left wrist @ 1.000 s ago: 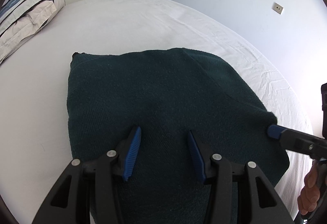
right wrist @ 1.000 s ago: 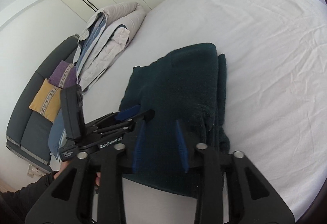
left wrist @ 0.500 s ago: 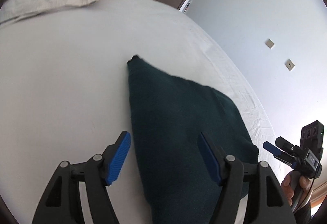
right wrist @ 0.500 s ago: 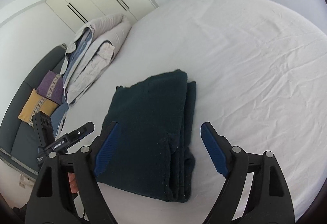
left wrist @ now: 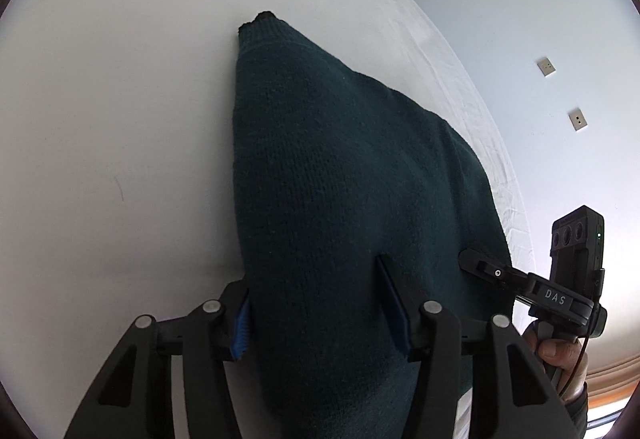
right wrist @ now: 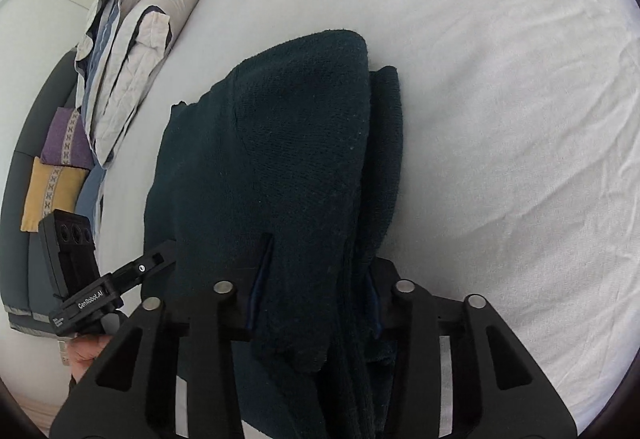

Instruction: Fold small clothes

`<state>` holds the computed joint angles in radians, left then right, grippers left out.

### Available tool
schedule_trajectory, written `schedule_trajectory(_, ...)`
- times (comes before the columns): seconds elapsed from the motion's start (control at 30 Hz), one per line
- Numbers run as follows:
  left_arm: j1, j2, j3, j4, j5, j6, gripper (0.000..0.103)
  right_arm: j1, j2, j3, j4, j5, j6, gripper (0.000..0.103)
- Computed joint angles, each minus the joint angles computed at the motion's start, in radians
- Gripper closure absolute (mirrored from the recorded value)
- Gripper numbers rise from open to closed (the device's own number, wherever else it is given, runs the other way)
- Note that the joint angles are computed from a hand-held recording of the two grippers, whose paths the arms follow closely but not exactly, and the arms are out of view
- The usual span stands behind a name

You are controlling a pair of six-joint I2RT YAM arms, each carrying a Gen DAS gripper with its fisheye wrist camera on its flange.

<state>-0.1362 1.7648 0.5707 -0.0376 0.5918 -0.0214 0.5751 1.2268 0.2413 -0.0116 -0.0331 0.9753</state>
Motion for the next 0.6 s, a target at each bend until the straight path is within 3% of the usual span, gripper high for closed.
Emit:
schedule_trajectory(0.17,-0.05,-0.143,-0.067,-0.018,-0.123,0.029,0.062,0.345,0.201,0.331,-0.401,0.383,0.107,0.08)
schedule_trajectory(0.33,0.019,-0.441,-0.165,-0.174,-0.16,0.137,0.065,0.549,0.266,0.551,-0.623,0.528,0.214,0.082)
schedule_trajectory(0.47,0.308,-0.683,-0.172,-0.472,-0.062,0.417,0.065,0.701,0.351,0.712,-0.71,0.589,0.303,0.082)
schedule_trajectory(0.6,0.719,-0.703,-0.087,-0.793,0.015,0.883,0.065,0.809,0.468,0.888,-0.722,0.594,0.346,0.082)
